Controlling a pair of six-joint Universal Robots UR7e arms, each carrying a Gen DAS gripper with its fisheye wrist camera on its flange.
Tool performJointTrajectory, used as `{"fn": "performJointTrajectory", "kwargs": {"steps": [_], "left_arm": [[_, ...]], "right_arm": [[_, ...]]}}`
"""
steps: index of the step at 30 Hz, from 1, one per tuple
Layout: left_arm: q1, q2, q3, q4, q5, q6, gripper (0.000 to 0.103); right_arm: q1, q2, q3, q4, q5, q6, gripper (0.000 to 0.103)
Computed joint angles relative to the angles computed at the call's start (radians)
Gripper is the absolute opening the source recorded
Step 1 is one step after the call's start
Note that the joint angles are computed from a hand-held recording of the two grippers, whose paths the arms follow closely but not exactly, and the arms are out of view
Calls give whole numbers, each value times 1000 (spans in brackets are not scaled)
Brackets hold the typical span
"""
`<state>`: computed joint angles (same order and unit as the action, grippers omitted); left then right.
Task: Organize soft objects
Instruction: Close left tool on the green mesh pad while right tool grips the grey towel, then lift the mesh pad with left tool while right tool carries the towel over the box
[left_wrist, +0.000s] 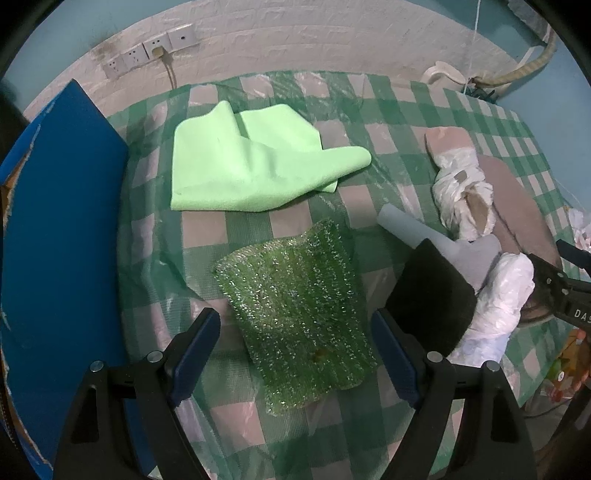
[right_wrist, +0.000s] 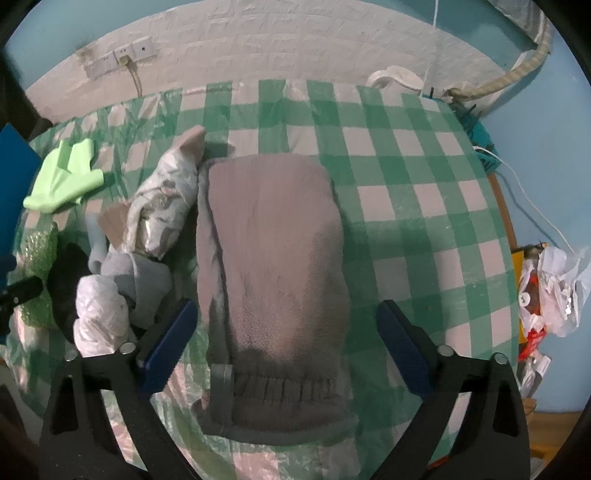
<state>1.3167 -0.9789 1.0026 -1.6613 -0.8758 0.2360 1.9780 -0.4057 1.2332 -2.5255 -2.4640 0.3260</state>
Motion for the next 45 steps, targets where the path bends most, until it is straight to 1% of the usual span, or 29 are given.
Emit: {"fn": "performJointTrajectory", "kwargs": {"steps": [2,3,5,7,10,11,12,13,14,15,17,18,20,21,22,23,24,26,30,35,36,42,45], "left_arm": [[0,5,-1,5,6,-3,85],[-1,7,-2,5,7,-2,85],[-2,12,-6,14,14,-5,85],[-1,17,-6,16,17,-8,85],[2,19,-5,-4,21,21,85],[3,22,-11,0,19,26,85],[3,20,-4,-9,25,33,84],[4,17,5,-24,31,49,80],[4,13,15,-43,38,66,74],[0,6,34,-62,46,78,69],[-9,0,66,-88,53,86,57],[-6,0,59,-77,39,89,54],[-6,-10,72,-80,34,92,44],[-5,-13,74,-82,30,98,41],[-5,-16,70,-74,25,100,32],[-4,-18,67,-68,18,101,27],[-4,-23,67,-65,14,102,25],[-5,-35,71,-67,1,116,16],[-21,-72,104,-96,-18,133,14],[-37,-109,142,-140,-38,164,14],[-33,-100,126,-141,-45,171,14],[-39,-113,114,-142,-59,181,14],[-41,-117,106,-143,-61,182,14]], "right_arm": [[-4,3,-5,22,5,8,89],[-7,3,-6,33,11,14,85],[-12,0,1,30,33,14,80],[-16,-3,10,19,49,9,77],[-16,-2,15,15,52,-3,62],[-16,-3,16,10,59,-7,53],[-18,-6,21,4,70,-13,48],[-17,-7,23,0,72,-17,45],[-15,-8,25,-4,70,-22,40],[-12,-7,24,-4,70,-22,36],[-9,-8,25,-7,75,-24,31],[-8,-9,25,-8,77,-21,30],[-2,-6,17,-5,81,-10,29],[0,-6,15,-2,81,-6,29],[2,-5,12,-1,80,-4,28],[5,-4,11,-4,79,-5,27],[8,-4,10,-7,80,-6,26],[10,-4,9,-13,84,-12,26],[8,-10,9,-23,84,-24,24],[12,-30,30,-67,77,-36,23],[15,-34,35,-78,74,-37,23],[35,-45,39,-116,49,-52,23],[47,-47,33,-118,42,-57,23]]}}
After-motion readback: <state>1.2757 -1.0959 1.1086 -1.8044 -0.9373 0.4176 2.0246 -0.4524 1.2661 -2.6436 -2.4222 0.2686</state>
